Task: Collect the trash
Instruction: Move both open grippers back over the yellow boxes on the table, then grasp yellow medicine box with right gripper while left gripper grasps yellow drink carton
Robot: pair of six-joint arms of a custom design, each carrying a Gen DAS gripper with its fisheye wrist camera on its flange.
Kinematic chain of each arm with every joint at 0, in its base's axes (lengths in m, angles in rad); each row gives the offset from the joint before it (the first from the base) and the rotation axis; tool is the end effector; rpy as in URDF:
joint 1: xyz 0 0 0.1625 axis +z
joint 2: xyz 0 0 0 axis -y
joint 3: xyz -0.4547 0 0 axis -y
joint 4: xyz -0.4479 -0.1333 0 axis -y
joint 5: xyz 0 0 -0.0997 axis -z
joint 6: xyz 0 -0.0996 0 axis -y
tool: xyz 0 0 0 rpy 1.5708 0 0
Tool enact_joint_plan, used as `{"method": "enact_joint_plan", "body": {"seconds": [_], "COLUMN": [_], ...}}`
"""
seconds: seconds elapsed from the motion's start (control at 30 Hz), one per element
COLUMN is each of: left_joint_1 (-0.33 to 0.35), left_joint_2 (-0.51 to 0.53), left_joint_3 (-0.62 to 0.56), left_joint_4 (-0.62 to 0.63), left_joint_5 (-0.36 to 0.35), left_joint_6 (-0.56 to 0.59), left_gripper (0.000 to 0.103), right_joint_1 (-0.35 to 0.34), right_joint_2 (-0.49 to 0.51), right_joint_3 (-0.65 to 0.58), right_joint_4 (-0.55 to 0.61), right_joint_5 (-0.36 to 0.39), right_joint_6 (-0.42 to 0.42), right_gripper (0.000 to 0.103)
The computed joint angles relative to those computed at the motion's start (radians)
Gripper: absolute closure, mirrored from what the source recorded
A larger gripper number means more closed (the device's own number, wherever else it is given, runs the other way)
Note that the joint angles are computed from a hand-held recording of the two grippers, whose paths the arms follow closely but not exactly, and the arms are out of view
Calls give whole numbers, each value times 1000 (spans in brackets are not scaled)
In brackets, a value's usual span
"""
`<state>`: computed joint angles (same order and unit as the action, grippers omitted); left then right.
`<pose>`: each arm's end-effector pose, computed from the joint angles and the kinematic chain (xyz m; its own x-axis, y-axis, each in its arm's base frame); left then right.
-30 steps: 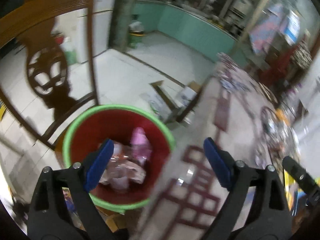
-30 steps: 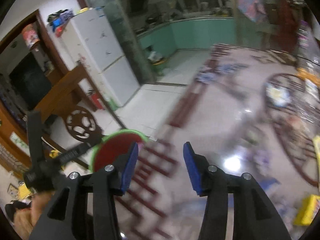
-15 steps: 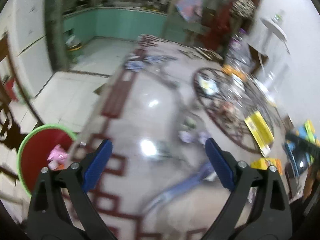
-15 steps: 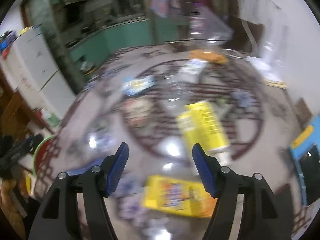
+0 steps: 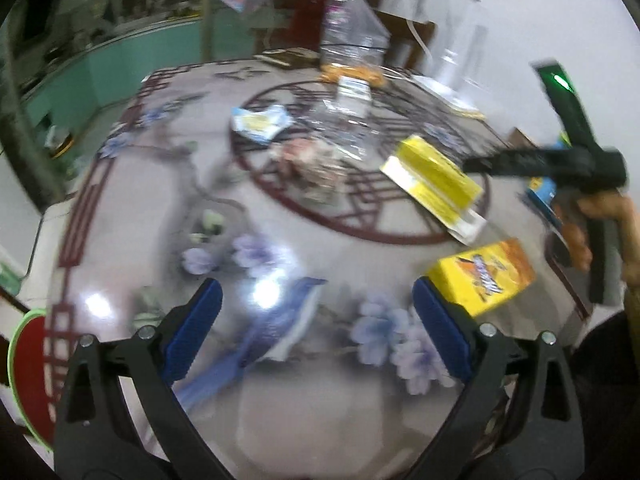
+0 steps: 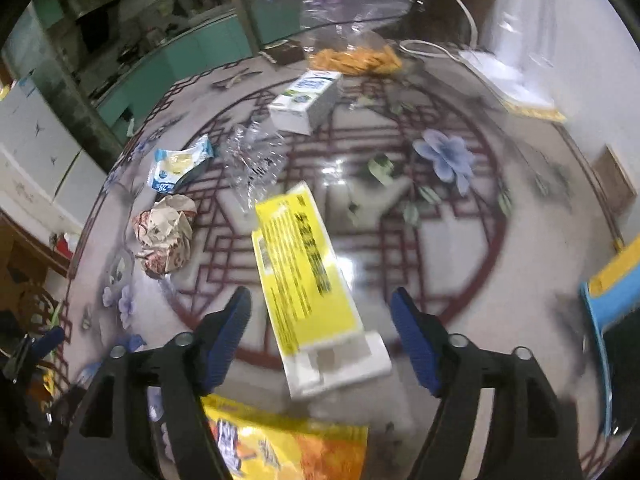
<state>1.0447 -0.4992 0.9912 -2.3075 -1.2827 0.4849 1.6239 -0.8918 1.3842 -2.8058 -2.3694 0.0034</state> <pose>-0.3192 -0.8714 0.1001 -0.5370 0.7644 -0.3568 0.8336 0.5456 -0.0859 0.1044 -0.7963 0.3208 -0.7226 0.4492 0.5255 -0.0366 0.7341 -0.6780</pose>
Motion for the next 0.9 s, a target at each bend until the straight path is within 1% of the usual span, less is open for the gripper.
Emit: {"method": "enact_joint_plan", "body": {"seconds": [0.07,0.17,0.2,0.27,0.33,0.37,0.43,0.5,0.57,0.63,0.67,0.7,0.77,0.83,0.9], "left_joint_1": [-5,-11,-13,-17,-23,-26,-33,-43,-58,-75,-88,-97,-118,-128,-136], "left_joint_2": [-7,-20,-23,-25,-23,-22,-19,-12,-4,14,31,39,59,75,98], "left_joint_3": [24,64,76,90,98,98,96,92,95,83,66,63,67,58,37], "left_joint_4": [-10,-38,-50,-57,-46,-36,-8,26,42,79,123,134,129,140,158], "left_joint_5": [-8,-20,-25,-23,-25,-30,-47,-67,-72,-66,-49,-34,14,34,57], "left_joint_6": [35,101,132,186,226,237,264,308,367,421,457,480,553,588,607], "left_gripper": [8,5,5,5,5,5,5,5,5,5,5,5,5,5,5], "right_joint_1": [-10,-41,-44,-40,-39,-42,-42,-37,-39,-42,-43,-42,-37,-33,-35], "right_joint_2": [23,35,37,50,49,43,35,27,4,-15,-23,-23,-22,-21,-33], "right_joint_3": [-39,-76,-82,-94,-90,-86,-75,-65,-41,-25,-18,-20,-20,-22,-9], "right_joint_4": [27,142,167,188,192,202,172,115,66,50,44,39,21,-5,-16], "right_joint_5": [-5,59,61,15,-5,8,4,-5,30,67,79,77,57,40,65], "right_joint_6": [-9,67,71,38,23,42,64,60,73,93,103,109,107,91,105], "right_gripper": [30,30,32,39,59,60,65,66,66,66,66,66,66,66,66]}}
